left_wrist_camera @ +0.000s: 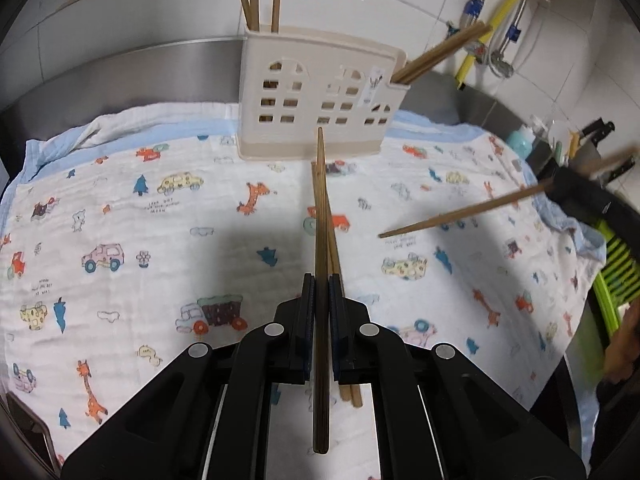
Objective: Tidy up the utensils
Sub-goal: 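Lower the chopstick into the holder with the right tool while the left tool inserts another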
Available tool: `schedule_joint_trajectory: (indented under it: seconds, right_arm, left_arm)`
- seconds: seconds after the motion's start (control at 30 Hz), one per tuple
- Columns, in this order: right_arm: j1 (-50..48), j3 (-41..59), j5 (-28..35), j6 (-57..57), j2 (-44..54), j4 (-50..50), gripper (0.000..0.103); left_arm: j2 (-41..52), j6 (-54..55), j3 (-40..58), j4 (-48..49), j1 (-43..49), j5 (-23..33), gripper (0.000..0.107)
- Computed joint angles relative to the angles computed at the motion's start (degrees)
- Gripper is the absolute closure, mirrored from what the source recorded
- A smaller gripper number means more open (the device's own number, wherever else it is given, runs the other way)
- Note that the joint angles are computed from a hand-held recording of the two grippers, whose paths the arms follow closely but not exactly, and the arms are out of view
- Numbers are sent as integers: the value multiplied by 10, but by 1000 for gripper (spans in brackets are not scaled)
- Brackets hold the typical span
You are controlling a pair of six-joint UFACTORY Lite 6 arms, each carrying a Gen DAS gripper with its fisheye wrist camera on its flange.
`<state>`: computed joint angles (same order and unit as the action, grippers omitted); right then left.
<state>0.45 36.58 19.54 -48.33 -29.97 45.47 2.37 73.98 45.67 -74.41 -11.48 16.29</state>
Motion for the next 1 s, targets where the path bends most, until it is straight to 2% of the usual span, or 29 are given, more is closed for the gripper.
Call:
schedule_joint_trajectory:
  seconds: [0.13,0.23,0.4,0.73,1.0]
  right_arm:
    - [12,-2,-4,16,-6,-10,96]
    - [20,-4,-10,27,-5,-21,96]
    - [19,-3,-9,28,-5,-23,96]
    - [18,3,-10,36,-5,-34,96]
    - [20,2,-9,37,-6,-33,96]
  left_arm:
    - [27,39,-3,-31,5,-3,101]
    - [45,117,-12,-100,4,-17,101]
    - [76,185,-15,-167,13,-13,101]
    - [75,257,-40,-248,13,-18,99]
    - [66,247,-52,-244,18,-11,97]
